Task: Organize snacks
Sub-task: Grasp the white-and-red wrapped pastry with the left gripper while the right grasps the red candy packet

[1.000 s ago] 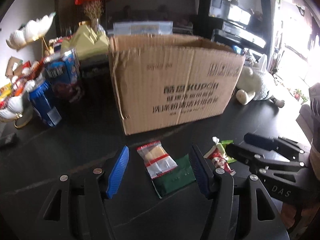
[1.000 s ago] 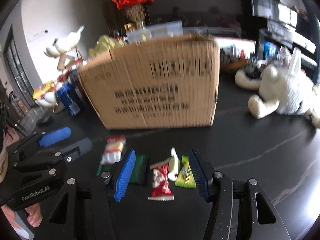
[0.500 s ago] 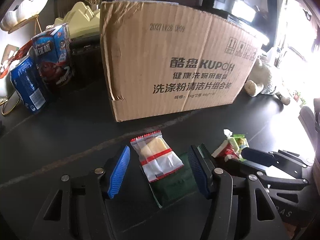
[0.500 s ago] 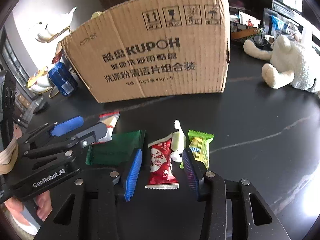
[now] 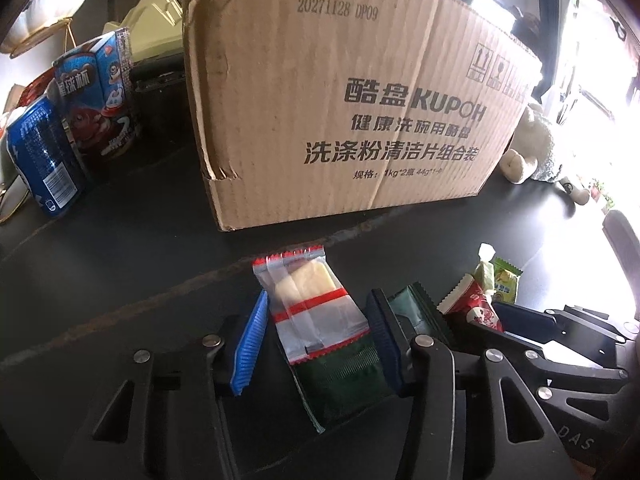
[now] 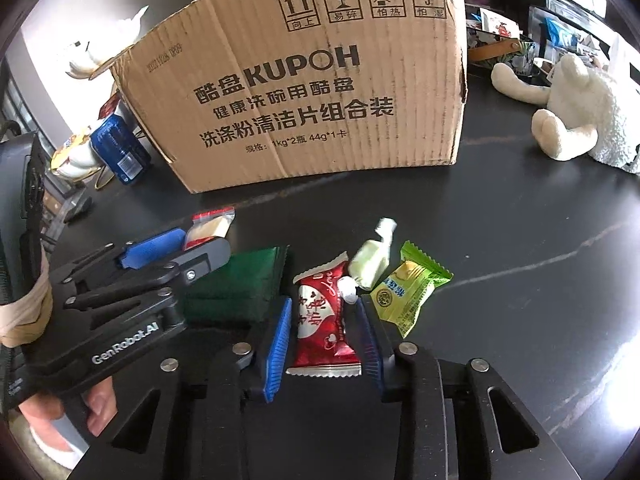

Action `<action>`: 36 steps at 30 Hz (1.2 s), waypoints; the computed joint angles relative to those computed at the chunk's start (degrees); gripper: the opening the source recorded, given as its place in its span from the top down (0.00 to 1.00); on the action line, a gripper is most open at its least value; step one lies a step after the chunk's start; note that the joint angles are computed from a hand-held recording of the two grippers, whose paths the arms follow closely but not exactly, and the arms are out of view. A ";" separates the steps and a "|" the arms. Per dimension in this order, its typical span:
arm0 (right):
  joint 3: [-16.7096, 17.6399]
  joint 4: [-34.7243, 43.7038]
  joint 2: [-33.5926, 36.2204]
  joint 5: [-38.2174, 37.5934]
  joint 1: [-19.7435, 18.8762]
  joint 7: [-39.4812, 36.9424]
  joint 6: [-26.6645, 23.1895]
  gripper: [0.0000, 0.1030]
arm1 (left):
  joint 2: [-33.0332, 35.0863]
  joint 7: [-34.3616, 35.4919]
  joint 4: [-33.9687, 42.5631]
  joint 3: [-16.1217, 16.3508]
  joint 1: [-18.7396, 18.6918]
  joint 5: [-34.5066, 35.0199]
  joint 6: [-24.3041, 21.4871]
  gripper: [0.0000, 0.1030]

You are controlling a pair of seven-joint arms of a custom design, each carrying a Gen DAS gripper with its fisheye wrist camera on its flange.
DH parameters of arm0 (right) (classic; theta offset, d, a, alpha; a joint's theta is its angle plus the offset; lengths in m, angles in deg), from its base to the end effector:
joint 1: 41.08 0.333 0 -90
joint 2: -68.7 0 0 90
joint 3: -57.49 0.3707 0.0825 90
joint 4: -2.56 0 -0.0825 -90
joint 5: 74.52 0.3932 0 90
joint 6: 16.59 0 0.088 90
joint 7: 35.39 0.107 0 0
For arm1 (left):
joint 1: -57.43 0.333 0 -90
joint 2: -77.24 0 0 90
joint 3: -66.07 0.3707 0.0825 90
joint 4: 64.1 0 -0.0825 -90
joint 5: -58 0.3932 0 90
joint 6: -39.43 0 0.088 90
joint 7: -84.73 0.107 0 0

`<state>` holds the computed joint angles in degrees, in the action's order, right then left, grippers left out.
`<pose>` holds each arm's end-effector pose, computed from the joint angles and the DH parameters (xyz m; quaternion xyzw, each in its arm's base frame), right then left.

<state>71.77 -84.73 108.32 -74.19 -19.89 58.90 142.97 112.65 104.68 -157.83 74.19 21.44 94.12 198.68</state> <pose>0.6752 0.4202 0.3649 -0.8051 0.5131 -0.0602 0.2914 0.6518 -0.3983 0.3495 -0.7175 0.6165 -0.2558 0.1991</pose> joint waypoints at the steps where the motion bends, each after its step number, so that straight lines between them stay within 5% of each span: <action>1: -0.08 0.06 0.02 -0.10 0.11 -0.03 -0.03 0.68 | -0.06 -0.24 -0.13 0.19 -0.14 0.12 0.14 0.52; 17: -0.41 -0.40 0.27 -1.68 0.43 0.65 2.35 0.77 | -1.45 -4.12 -2.06 2.60 -1.89 3.66 1.58 0.58; 19: -0.24 -0.52 0.21 -1.58 0.21 0.65 2.64 0.77 | -2.08 -5.30 -2.55 3.15 -2.43 5.29 1.15 0.87; 23: -0.07 -0.65 -0.02 -1.87 0.00 0.22 3.50 0.77 | -2.49 -4.61 -2.84 0.77 -0.47 5.09 1.32 0.94; 27: 0.32 -0.93 -0.29 -1.99 -0.28 -0.25 4.31 0.77 | -2.78 -2.69 -3.65 -1.27 1.40 2.56 3.12 0.91; 31: 1.40 -0.77 -0.39 -1.09 -1.28 -0.92 4.46 0.77 | -2.43 -2.16 -1.69 0.33 -0.49 2.81 1.08 0.58; 36: 2.48 -1.29 -1.00 0.77 -3.01 -1.50 5.79 0.77 | -0.60 0.01 2.41 -1.55 0.30 2.03 -2.42 0.56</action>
